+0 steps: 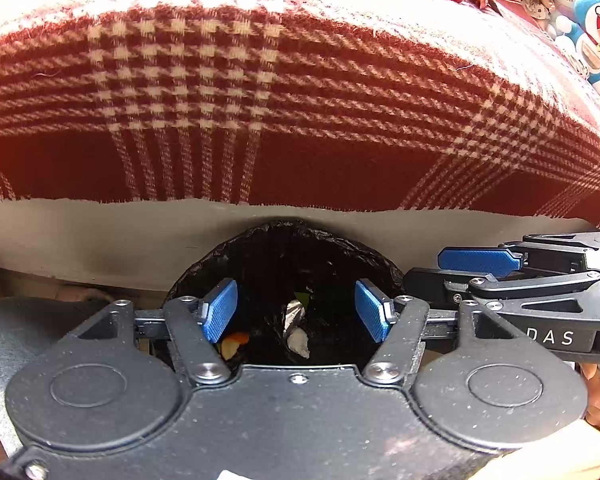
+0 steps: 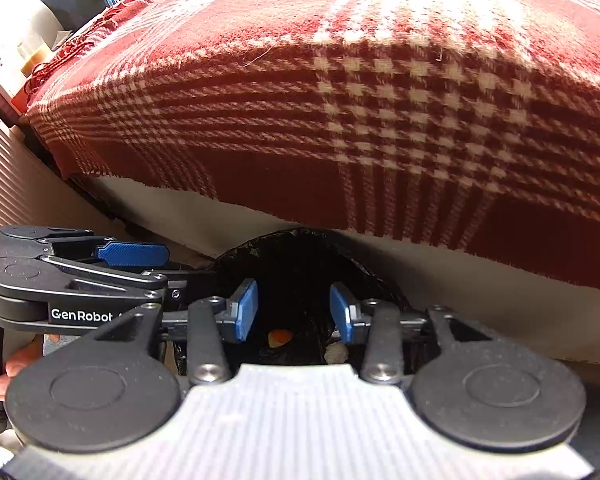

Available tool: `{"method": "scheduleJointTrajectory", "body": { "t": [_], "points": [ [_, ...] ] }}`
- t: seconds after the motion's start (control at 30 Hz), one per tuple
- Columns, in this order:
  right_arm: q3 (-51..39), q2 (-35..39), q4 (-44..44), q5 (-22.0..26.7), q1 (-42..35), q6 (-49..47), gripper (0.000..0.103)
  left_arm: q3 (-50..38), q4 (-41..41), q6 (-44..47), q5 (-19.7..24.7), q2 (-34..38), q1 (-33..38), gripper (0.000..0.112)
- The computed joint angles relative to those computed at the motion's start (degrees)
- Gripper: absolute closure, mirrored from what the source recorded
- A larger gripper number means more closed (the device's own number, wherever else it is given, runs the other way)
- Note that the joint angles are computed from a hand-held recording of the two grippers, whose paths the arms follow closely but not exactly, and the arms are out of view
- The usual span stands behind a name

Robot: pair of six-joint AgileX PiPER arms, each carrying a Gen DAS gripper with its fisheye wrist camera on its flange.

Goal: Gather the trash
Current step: 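Lower both grippers into the black trash bag and open them, then raise both grippers back over the blanket toward the pile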

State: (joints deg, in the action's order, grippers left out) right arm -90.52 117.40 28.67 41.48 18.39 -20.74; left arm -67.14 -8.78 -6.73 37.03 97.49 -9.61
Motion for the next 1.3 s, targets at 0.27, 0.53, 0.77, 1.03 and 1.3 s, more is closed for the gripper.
{"method": "scheduleJointTrajectory", "body": {
  "t": [0.27, 0.53, 0.77, 1.03, 1.3],
  "points": [
    [0.4, -0.7, 0.4, -0.1, -0.7, -0.6, 0.043, -0.3, 0.5, -0.1, -0.1, -1.0, 0.0, 0.048],
    [2.4, -5.1, 2.2, -1.9, -1.6, -6.4, 0.040, 2.0, -1.1, 1.7, -4.6, -8.2, -0.2, 0.046],
    [2.7, -9.9, 8.8, -3.7, -4.2, -15.2, 0.036, -1.1, -1.2, 3.0, -7.9, -10.9, -1.2, 0.043],
    [-0.7, -10.2, -3.2, -15.0, -4.2, -4.1, 0.031, -11.4, 6.7, -5.5, -9.2, -4.3, -2.8, 0.046],
    [-10.7, -3.3, -28.1, -19.7, -5.2, 19.0, 0.031, -26.8, 10.1, -12.4, -7.2, 7.8, -2.5, 0.066]
  ]
}}
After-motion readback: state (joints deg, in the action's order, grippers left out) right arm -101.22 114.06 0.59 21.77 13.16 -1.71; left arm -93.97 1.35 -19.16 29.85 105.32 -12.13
